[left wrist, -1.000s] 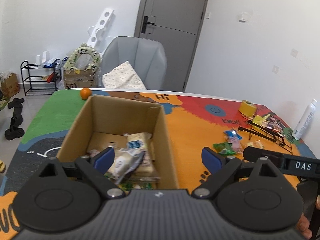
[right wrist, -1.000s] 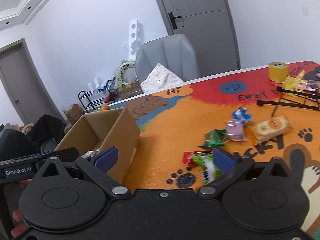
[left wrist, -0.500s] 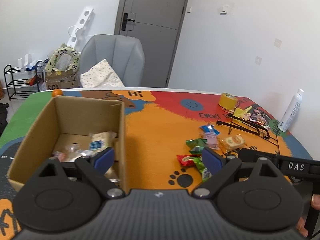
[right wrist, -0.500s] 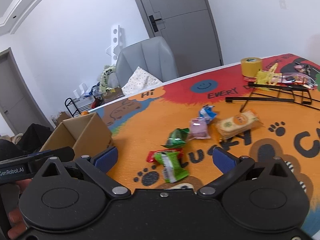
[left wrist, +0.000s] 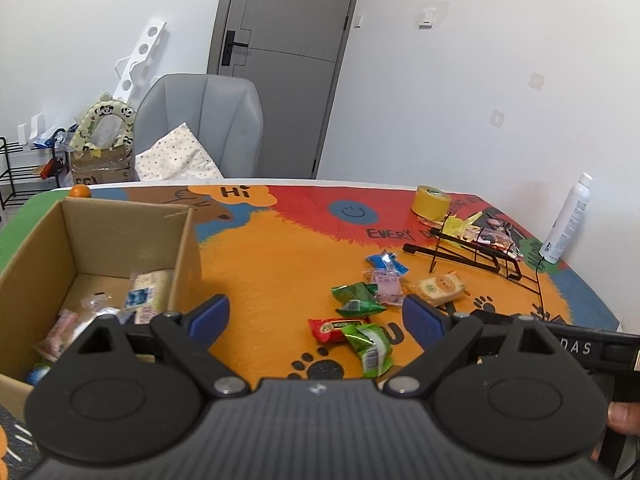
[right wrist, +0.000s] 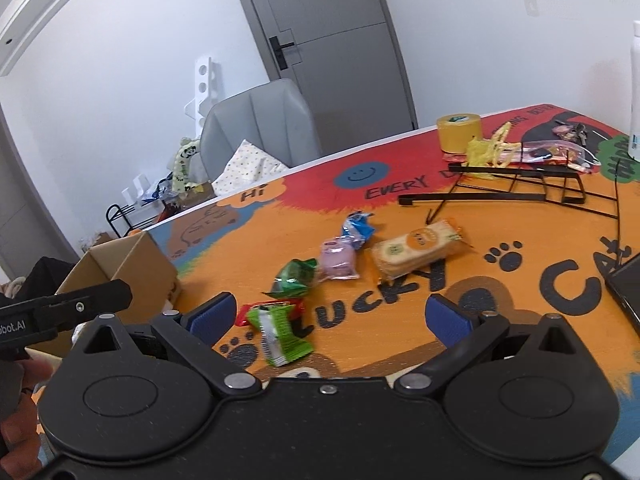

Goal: Organize snacks
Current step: 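Move both tools back over the remaining snacks, then grasp the green-wrapped candy with the left tool while the right grasps the red candy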

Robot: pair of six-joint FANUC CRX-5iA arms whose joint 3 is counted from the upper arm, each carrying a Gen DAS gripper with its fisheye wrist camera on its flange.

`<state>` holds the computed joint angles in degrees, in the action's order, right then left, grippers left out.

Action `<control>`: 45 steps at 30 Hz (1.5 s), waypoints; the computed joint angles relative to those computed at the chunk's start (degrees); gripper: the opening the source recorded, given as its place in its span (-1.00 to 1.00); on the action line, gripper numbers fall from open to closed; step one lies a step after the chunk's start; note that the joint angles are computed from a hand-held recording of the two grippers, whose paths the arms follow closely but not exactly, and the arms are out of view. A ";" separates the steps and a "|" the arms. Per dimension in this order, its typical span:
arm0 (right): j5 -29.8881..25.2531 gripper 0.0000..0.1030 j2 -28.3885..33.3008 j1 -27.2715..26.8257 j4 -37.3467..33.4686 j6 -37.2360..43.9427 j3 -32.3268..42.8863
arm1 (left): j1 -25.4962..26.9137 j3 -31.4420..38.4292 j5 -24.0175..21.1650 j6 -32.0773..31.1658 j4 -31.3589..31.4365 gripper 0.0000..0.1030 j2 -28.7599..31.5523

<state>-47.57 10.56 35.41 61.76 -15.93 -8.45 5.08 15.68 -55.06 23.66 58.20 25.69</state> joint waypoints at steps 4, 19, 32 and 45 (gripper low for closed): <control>0.41 0.95 -0.47 -0.39 0.02 -0.26 -1.05 | -0.66 -0.28 0.00 1.29 0.13 0.76 0.37; 0.77 0.74 -0.09 -1.59 -0.86 -2.45 -2.89 | -3.50 0.20 -0.92 5.68 -2.94 0.09 2.63; 0.77 0.70 0.01 -1.86 -1.90 -2.07 -3.74 | -6.10 2.75 -1.89 10.55 -7.37 -0.03 5.82; 5.16 0.67 2.15 -3.17 -1.21 -1.97 -2.79 | -5.73 2.53 0.48 9.68 -7.38 -0.43 6.44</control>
